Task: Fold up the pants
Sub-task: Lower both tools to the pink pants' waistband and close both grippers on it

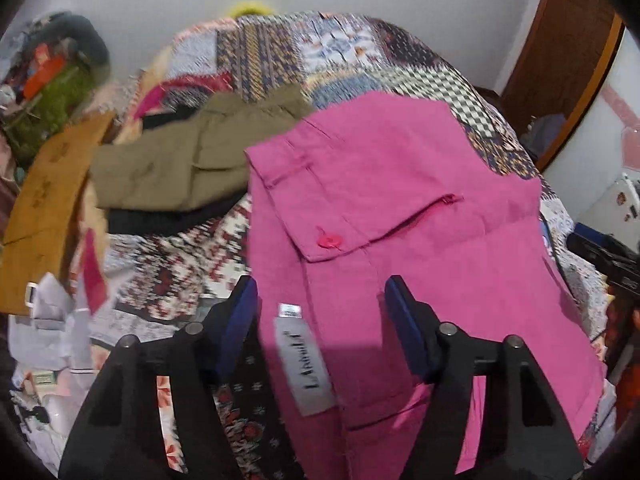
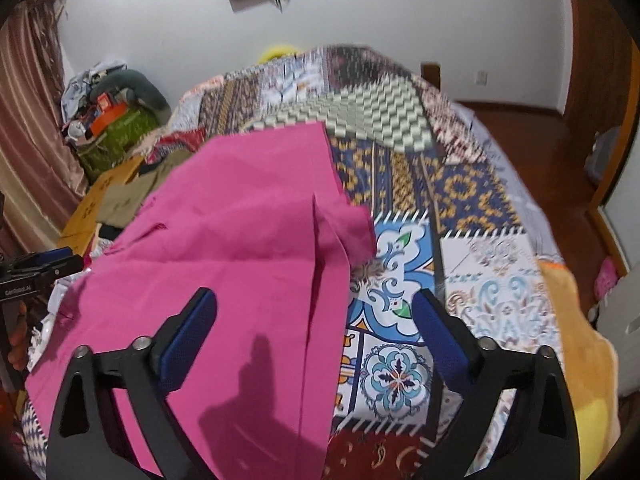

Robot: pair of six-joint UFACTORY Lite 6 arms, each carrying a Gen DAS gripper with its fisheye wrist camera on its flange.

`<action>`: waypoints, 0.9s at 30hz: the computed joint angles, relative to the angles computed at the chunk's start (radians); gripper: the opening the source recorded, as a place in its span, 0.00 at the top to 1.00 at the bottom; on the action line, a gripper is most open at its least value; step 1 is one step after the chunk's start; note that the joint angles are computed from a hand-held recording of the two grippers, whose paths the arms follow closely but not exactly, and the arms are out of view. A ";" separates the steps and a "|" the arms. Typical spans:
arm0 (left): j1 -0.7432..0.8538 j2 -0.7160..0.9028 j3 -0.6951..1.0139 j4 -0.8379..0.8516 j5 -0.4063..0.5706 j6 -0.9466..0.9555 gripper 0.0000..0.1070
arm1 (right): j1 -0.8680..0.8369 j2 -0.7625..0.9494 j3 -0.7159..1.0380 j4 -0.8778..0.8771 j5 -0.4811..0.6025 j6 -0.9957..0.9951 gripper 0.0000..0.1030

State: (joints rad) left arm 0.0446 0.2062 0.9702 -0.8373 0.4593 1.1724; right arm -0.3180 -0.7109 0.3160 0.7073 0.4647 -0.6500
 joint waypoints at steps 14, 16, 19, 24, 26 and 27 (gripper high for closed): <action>-0.016 0.214 0.183 0.023 0.143 -0.078 0.50 | -0.020 0.461 0.147 0.430 0.027 -0.517 0.38; -0.013 0.212 0.183 0.025 0.144 -0.072 0.53 | -0.045 0.511 0.181 0.461 0.066 -0.563 0.49; -0.004 0.204 0.179 0.026 0.150 -0.062 0.59 | -0.072 0.548 0.199 0.483 0.098 -0.607 0.67; -0.008 0.154 0.127 0.020 0.122 -0.024 0.72 | -0.042 0.501 0.169 0.474 0.043 -0.604 0.92; -0.027 0.132 0.104 0.037 0.079 -0.021 0.74 | -0.026 0.499 0.166 0.463 0.015 -0.598 0.94; -0.033 0.125 0.095 0.044 0.059 -0.017 0.76 | -0.022 0.501 0.167 0.464 0.005 -0.598 0.95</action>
State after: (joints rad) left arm 0.0115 0.3308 1.0652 -0.7933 0.5186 1.1551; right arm -0.3401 -0.2100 0.4833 1.1709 0.4696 -1.2480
